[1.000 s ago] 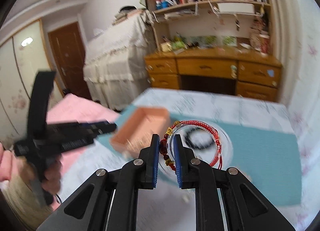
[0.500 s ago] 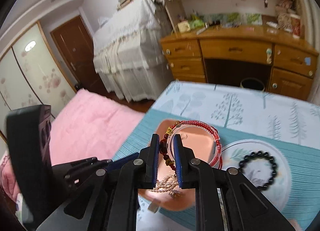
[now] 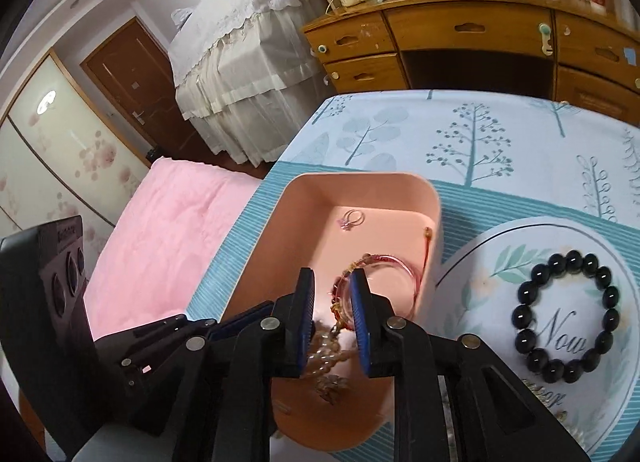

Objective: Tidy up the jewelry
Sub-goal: 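Carry the red bracelet and gold brooch over the pink box with both tools, then open both tools to drop the bracelet and brooch into the box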

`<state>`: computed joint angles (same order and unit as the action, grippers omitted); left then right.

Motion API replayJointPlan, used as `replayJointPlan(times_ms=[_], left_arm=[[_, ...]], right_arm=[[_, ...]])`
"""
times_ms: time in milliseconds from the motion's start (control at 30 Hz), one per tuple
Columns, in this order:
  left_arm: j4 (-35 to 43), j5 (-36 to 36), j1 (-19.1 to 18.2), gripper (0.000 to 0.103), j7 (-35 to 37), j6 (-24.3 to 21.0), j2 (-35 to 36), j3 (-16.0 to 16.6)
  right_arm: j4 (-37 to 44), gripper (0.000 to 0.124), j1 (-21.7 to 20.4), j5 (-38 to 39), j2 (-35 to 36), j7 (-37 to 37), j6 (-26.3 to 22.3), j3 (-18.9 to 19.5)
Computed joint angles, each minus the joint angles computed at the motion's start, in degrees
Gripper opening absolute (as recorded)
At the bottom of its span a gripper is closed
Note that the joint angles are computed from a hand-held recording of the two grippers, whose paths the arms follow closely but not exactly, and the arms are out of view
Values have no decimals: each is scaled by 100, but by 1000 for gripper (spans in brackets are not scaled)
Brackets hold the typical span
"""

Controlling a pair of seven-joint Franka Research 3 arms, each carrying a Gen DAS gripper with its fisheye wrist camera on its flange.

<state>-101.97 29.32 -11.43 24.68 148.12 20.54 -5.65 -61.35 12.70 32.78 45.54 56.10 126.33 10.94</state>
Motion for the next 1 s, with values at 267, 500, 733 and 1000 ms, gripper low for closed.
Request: replayJointPlan(times_ms=[267,500,733,1000], left_arm=[[-86,132,-58,22,-80,-202,-354,-31],[-106,257,-67,23,-197,-389,-706,-132],[-7,347,-139,23,-205,-636,-923,-270],[485,542,-338,37,-142,-1061,-852,-374]], right_arm=[[-196,19,-36,-24,-486,20,98,-58],[-129,19,-156,194,-851,148,42,-48],[228,19,-413,421,-1138,412,-548,-85],[29,19,-664,409,-1705,191,-1076,-281]])
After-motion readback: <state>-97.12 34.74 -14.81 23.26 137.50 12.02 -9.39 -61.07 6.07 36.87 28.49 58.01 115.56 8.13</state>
